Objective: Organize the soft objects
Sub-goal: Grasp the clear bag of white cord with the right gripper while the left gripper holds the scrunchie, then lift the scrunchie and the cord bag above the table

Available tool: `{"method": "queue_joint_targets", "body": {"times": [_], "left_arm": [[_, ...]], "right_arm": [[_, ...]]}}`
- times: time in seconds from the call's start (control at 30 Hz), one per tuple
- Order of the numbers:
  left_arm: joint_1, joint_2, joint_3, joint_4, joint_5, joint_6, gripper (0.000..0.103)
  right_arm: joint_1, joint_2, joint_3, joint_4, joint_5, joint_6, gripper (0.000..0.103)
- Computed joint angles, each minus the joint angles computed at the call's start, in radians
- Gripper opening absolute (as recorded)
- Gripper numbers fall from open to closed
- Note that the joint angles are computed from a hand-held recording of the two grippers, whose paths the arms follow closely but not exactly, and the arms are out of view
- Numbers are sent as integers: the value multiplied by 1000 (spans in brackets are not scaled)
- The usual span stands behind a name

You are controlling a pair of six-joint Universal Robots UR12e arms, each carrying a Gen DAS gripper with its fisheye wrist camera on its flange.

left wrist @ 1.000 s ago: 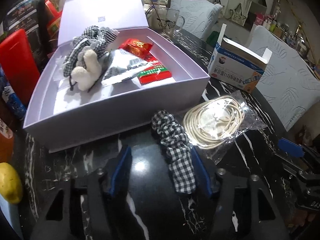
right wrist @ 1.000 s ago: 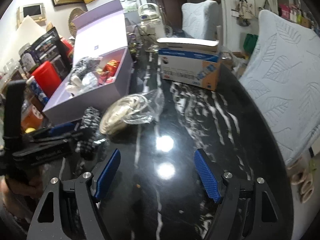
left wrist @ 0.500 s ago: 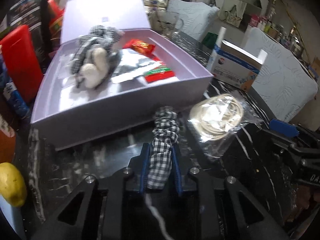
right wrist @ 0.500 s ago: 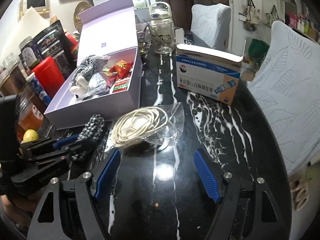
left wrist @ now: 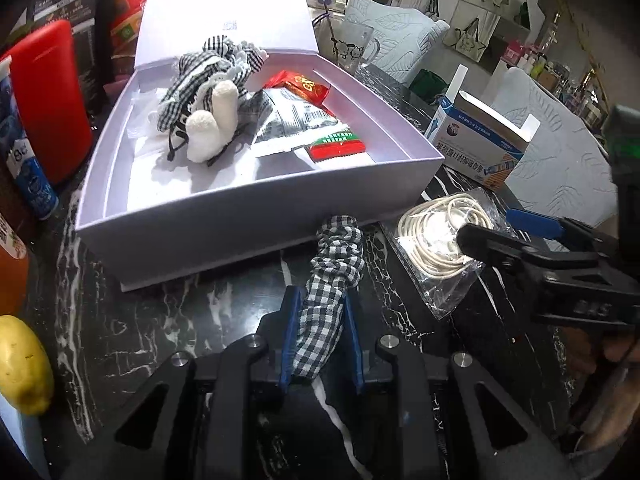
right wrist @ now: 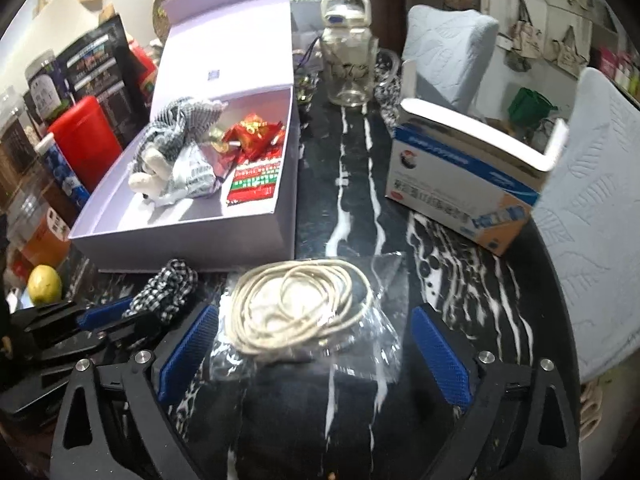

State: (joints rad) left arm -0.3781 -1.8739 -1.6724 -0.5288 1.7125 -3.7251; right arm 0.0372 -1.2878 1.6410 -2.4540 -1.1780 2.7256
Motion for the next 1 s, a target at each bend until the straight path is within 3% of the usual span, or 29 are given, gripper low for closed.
{"method": "queue_joint_targets", "body": {"times": [0.13,0.23,0.47,0.77,0.83,0.9,1.0], "left_arm": [[10,2,-9,20,-38,-12,22],[10,2,-10,22,-40,-10,22],[6,-4,-2,15,-28,-5,23],[6,-7,-4,31,-25,0,23],[5,-8,-3,28,-22,2,23],[5,-7,-2,27,-23,3,23],[3,-7,0,20,-18,8,23]], "right_arm": [[15,28,-43,96,-27,-28,103],[16,39,-59,150,-1,-30,103],[23,32,-33,99,6,-41,102],[21,6,16,5,-16,-25,74],[16,-2,30,-18,-16,-20,60],[9,-13,48,-42,-6,-17,53],[-4,-25,68,-57,19,13,48]]}}
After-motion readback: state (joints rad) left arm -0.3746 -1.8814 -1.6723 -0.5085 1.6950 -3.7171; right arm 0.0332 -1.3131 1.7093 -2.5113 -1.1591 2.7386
